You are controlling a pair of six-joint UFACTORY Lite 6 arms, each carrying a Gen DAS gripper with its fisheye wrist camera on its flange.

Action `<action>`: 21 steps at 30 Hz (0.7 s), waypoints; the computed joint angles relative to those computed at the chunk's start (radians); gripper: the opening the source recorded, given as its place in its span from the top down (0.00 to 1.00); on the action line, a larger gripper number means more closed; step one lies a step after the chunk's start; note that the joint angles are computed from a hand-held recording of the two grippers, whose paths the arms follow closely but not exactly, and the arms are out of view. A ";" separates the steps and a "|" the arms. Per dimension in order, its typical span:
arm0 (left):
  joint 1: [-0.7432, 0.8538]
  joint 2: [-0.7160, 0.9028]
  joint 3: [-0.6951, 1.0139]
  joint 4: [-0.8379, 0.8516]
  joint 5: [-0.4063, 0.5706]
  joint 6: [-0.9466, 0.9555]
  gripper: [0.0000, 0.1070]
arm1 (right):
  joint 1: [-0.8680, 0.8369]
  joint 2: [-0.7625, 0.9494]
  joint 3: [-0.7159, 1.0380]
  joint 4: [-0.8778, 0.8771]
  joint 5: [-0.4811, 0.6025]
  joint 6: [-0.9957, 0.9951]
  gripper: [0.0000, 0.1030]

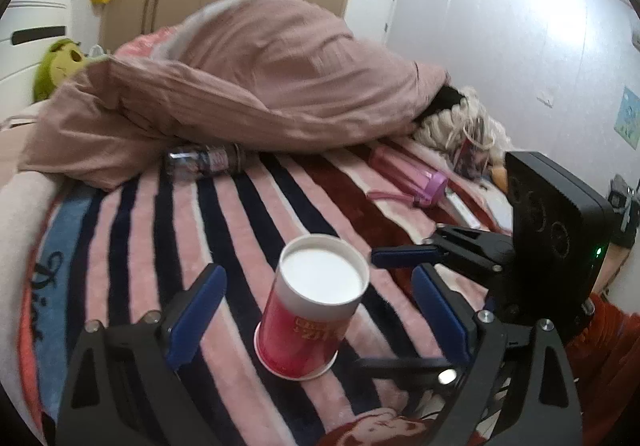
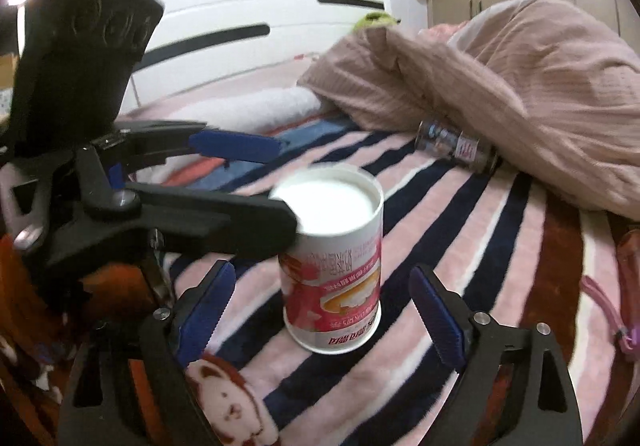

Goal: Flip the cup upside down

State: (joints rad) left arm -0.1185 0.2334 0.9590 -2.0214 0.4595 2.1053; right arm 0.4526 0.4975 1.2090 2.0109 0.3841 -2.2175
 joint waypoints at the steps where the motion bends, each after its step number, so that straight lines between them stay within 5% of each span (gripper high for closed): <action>1: 0.003 -0.046 -0.034 -0.021 -0.007 0.004 0.06 | 0.001 -0.033 -0.027 0.024 -0.005 -0.020 0.08; 10: -0.008 -0.344 -0.221 -0.272 -0.164 0.105 0.04 | 0.047 -0.352 -0.244 0.368 -0.150 -0.296 0.00; 21: -0.037 -0.382 -0.279 -0.552 -0.231 0.324 0.04 | -0.012 -0.468 -0.321 0.152 -0.129 -0.021 0.00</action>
State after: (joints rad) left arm -0.1550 -0.1482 0.6799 -2.5731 0.2280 2.4290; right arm 0.4410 0.0299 0.8878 2.1627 0.2552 -2.2384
